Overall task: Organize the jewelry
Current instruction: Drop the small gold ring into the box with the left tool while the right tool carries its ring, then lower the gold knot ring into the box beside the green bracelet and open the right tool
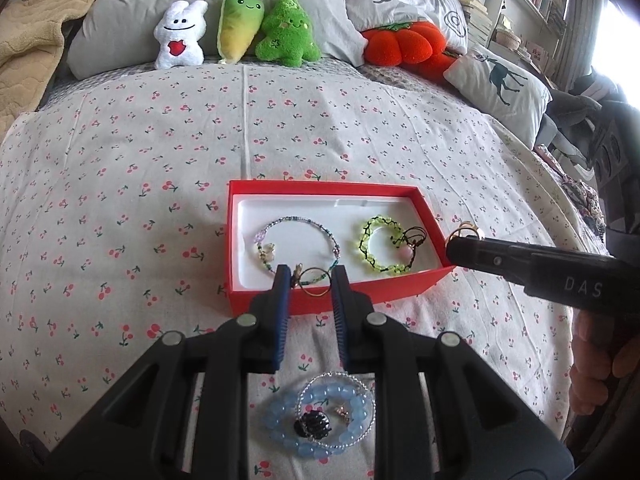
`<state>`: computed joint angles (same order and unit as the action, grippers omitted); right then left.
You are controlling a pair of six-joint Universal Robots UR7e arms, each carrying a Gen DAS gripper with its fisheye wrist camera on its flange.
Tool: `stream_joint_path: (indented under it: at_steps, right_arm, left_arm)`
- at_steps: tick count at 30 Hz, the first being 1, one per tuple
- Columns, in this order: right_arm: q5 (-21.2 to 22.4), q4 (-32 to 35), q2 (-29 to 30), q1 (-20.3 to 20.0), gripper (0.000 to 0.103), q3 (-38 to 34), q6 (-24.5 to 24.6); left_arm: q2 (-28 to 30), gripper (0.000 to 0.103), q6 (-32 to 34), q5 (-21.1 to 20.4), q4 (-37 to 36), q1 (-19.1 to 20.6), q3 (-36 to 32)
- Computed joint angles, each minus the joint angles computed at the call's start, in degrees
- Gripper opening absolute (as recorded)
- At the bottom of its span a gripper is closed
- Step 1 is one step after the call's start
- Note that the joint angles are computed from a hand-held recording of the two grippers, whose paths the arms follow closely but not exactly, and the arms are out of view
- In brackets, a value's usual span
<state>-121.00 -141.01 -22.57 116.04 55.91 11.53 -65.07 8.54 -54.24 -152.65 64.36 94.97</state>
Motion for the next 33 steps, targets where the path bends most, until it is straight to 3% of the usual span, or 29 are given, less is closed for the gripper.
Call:
stream_joint_path:
  at_steps: [15,20,25,33]
  right_arm:
    - [0.7,1.8,0.4,-1.1,0.022,-1.4,-0.7]
    - [0.6,2.3,0.3,-1.2,0.022,-1.5,-0.5]
    - [0.0,2.8,1.1,-1.0,0.022,-2.8,-0.9]
    - [-2.4,5.2,3.8,-0.5,0.022,-6.9,-2.6]
  left_arm:
    - [4.5,0.023,0.4,2.9,-1.3,0.4,-2.8]
    - [3.5,0.043,-0.2,4.1,-2.4,-0.4,-1.6]
    - [1.3,0.054,-1.0,6.2,-2.3,-1.4,0.5]
    - [-2.8,0.057,-6.8,10.4,4.9,-1.1,2.3]
